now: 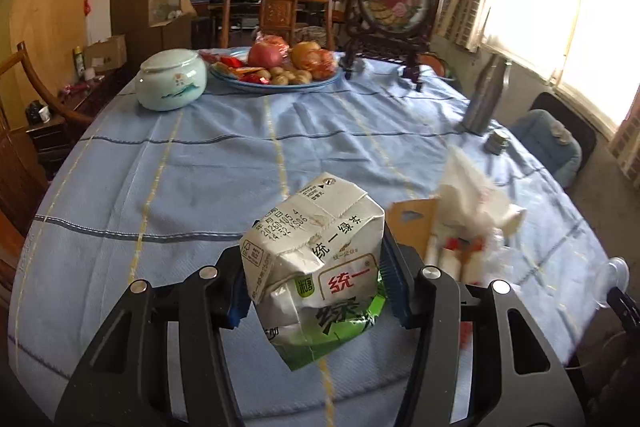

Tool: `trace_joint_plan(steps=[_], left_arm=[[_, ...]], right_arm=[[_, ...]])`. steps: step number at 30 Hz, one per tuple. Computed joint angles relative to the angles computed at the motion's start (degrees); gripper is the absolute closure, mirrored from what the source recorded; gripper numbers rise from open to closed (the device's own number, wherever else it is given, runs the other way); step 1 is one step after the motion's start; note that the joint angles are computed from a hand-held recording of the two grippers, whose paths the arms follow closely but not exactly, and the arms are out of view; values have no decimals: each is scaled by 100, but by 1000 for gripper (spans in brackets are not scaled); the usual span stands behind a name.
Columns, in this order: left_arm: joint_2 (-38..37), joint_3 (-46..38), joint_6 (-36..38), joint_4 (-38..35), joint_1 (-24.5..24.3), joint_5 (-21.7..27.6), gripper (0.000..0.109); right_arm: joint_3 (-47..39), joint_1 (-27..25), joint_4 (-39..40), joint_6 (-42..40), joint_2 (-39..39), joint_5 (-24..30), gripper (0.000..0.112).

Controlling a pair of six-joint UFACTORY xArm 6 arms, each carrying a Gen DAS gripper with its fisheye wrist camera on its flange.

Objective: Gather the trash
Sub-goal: 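Grasp the white-green milk carton with the left tool while the right tool grasps a clear plastic container, then carry the carton and container over the red wastebasket and open both tools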

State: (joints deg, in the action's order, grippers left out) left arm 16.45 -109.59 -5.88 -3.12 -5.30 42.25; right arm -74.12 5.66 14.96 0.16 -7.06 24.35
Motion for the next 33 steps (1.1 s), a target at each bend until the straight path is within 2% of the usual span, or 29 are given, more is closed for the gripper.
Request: trace_joint_plan(steps=[7,14,20,25,29,33], left_arm=[[-696,594,214,-73,-431,-345,55],[-699,293,686,-532,-1168,-20,55],[-339,-121,905,-726,-1896,239,55],[2,-393,1146,-1081,-2476,448,55],[554,-934,1258,-1281,-2886,800,55],[1153,-1546,1280,-1303,-3192,1155,55]], right_arm=[[629,-197,340,-220,-594,-232,77],[1460,-654,513,-292,-1444,-425,77],[2172,-1324,517,-236,-2145,-381,77],[2665,-2026,641,-336,-2489,-134,77],[2920,-2475,744,-479,-2400,77,77],[3067,-2731,704,-500,-1958,101,77]])
